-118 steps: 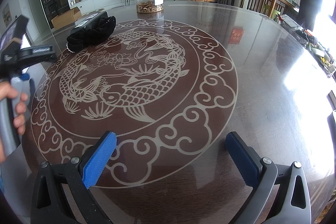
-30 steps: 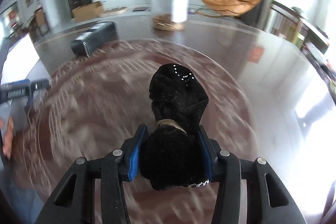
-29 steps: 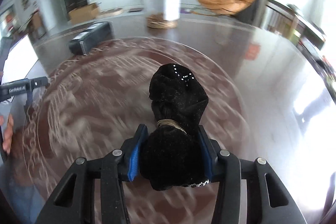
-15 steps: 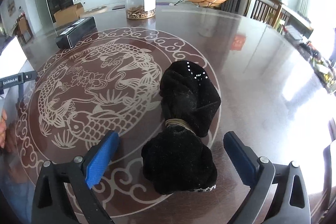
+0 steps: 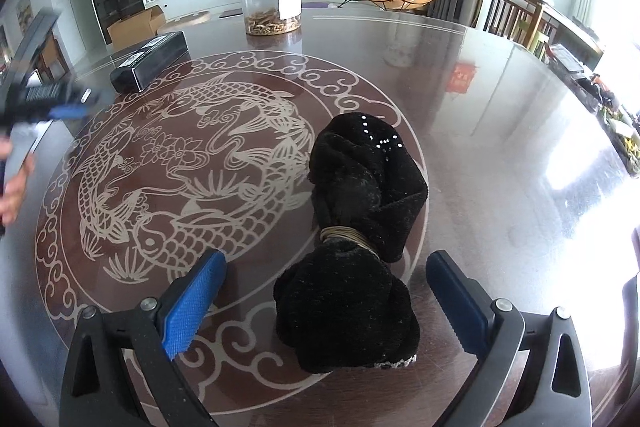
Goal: Organize objects
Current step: 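Grasp the black printed box with the left tool while the right holds the bundle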
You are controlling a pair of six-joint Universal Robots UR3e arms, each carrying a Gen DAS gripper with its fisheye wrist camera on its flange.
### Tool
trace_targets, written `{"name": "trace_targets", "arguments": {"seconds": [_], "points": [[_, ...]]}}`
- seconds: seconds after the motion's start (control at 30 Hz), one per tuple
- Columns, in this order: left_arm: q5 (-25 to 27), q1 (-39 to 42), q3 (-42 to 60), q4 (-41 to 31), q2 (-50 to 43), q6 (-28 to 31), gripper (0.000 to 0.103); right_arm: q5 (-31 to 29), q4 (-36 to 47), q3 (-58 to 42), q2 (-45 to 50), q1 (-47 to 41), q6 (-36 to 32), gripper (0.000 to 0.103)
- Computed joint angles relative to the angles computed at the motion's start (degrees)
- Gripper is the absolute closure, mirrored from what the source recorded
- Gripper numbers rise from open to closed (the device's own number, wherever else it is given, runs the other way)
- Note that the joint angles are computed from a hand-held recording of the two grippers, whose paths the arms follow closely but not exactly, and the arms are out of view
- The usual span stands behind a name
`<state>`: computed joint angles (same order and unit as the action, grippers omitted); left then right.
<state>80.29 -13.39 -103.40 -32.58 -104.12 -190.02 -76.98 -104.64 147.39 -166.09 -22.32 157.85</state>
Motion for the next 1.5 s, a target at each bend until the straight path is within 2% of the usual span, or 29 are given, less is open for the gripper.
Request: {"name": "trace_targets", "arguments": {"seconds": [0.17,0.27,0.3,0.33,0.37,0.5,0.6,0.63,0.73,0.87,0.93,0.97,1.0,1.07,1.1,1.13,1.2,1.5], "points": [[11.63,-5.33,18.88,-6.81,-13.45,-5.17,0.0,-1.34,-3.52,0.65,1.94,2.68,1.69,0.003],[18.2,-7.81,26.11,-9.4,-18.82,-6.42,0.0,-1.19,-2.86,0.6,0.07,2.33,1.75,0.003],[19.51,-8.48,25.29,-7.17,-18.96,-6.14,0.013,-1.03,-1.89,0.6,-1.71,1.68,1.73,0.003],[20.55,-9.16,23.19,-3.42,-18.37,-5.93,0.039,-1.38,-1.97,0.64,-2.3,1.74,2.11,0.003],[21.12,-9.67,22.37,-2.16,-18.05,-6.16,0.045,-1.8,-2.34,0.69,-2.41,2.0,2.54,0.003],[22.58,-11.81,13.93,2.14,-13.49,-6.56,0.044,-2.11,-3.81,0.72,0.01,2.92,2.95,0.003],[24.43,-15.22,0.17,7.14,-4.78,-11.7,0.045,-2.27,-5.35,0.58,3.98,3.67,2.93,0.003],[25.12,-16.71,-3.12,8.46,-2.69,-12.67,0.045,-1.23,-3.43,0.24,2.85,2.23,1.87,0.003],[30.31,-25.4,-19.29,12.89,8.62,-18.01,0.044,-0.32,-0.72,-0.13,0.83,0.19,0.83,0.003],[37.73,-37.38,-28.19,4.8,19.93,-32.94,0.044,2.89,5.65,-1.38,-2.44,-4.65,-3.01,0.001],[40.02,-41.11,-29.15,0.81,22.15,-38.43,0.043,1.97,3.14,-0.94,-0.54,-2.98,-2.1,0.0],[40.05,-41.07,-29.69,1.17,22.18,-38.5,0.043,2.38,3.89,-1.09,-0.89,-3.63,-2.63,0.0],[40.18,-41.26,-29.63,0.33,22.33,-38.92,0.037,2.04,3.16,-0.84,-0.57,-2.99,-2.07,0.0],[40.38,-41.95,-28.49,-1.87,21.31,-42.08,0.02,2.03,3.16,-0.84,-0.57,-2.99,-2.07,0.0],[39.2,-40.88,-28.93,-2.1,21.74,-42.23,0.003,2.26,3.62,-0.93,-0.83,-3.34,-2.33,0.0],[37.72,-39.26,-28.66,-1.81,21.24,-40.88,0.0,2.18,3.47,-0.92,-0.74,-3.19,-2.2,0.0],[37.63,-39.54,-26.72,-3.46,20.85,-40.94,0.0,1.96,2.9,-0.77,-0.44,-2.84,-1.88,0.0],[37.93,-40.27,-26.78,-2.9,20.07,-41.61,0.0,1.75,2.44,-0.65,-0.18,-2.48,-1.54,0.0]]}}
